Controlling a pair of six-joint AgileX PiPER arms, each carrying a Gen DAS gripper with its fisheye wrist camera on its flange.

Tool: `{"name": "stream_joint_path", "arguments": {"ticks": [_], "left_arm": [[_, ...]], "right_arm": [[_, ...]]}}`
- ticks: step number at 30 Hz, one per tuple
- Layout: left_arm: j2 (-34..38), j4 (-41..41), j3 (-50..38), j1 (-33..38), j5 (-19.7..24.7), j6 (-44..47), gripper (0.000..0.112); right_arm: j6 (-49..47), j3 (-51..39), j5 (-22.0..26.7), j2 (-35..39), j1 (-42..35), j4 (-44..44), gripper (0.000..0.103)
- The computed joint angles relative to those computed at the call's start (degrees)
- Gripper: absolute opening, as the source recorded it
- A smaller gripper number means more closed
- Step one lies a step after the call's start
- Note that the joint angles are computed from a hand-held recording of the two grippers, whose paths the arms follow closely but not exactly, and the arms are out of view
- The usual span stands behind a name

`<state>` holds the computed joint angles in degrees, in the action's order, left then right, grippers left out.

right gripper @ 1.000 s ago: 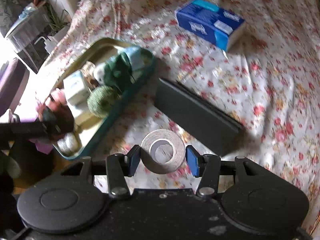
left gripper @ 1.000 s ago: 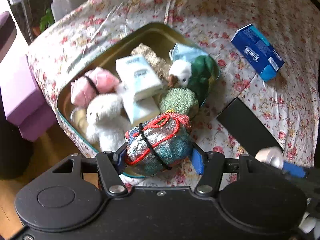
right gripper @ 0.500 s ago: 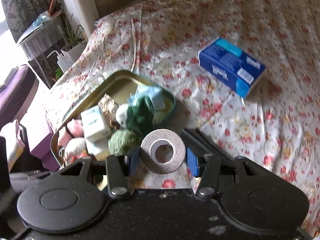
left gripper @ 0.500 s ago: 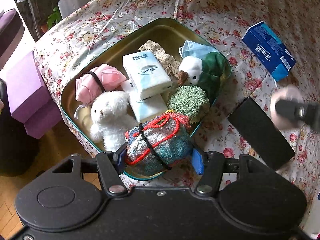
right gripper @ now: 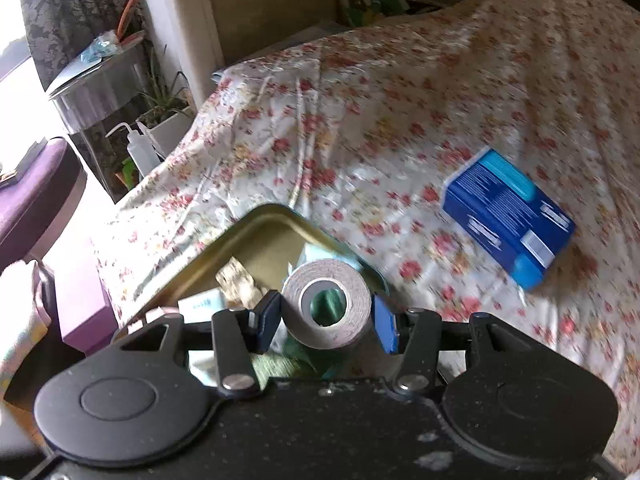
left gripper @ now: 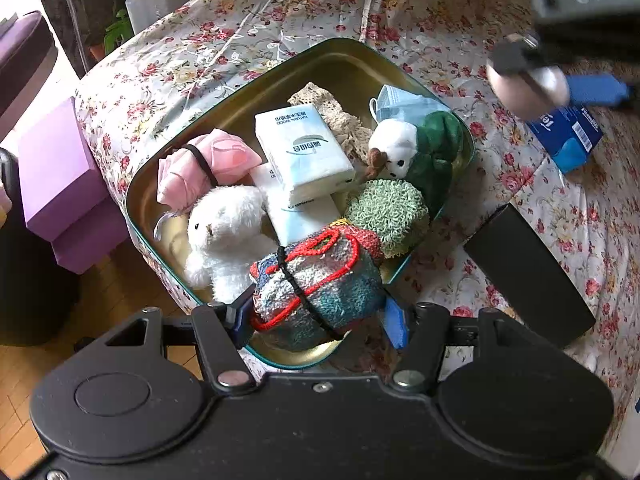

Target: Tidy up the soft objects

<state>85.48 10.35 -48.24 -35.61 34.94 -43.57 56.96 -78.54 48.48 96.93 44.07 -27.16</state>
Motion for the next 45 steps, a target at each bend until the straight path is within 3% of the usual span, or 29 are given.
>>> {"name": "stream_joint_path", "arguments": {"ticks": [11,18,28,33,41,43,45], "left_arm": [[3.31,2.68,-2.63,0.19,1.63,-4.07,0.062],[3.41,5.42,-2.60,0.28,1.46,-7.32,0.066],[1.20,12.78,-0.92,-1.37,3.00,-16.87,0.067],[-1.95,13.62,1.69,-0.77,2.56,-19.05,0.070],[-6.99,24.34,5.65,-3.89,4.89,-33.51,0.074],[-7.43,26.93,6.14,-5.35,6.27,-36.86,0.084],[-7.93,30.58,6.81,-7.85,8.11,-41.59,0.086]], "right_arm": [[-10.49,-19.61,0.45,16.85,-3.98,5.58,0.049],[-12.95,-21.43,-2.60,19.64,-4.75,7.45,0.063],[-3.18,-8.58,-6.16,9.88,-3.02,-0.92,0.065],[3.91,-0.69,-5.66,3.69,-0.51,-7.17,0.069],[15.29,11.35,-4.85,-4.65,5.26,-14.14,0.071],[17.89,13.43,-4.04,-6.09,7.18,-15.66,0.072],[20.96,15.90,-3.58,-7.72,9.20,-17.35,0.072]]}}
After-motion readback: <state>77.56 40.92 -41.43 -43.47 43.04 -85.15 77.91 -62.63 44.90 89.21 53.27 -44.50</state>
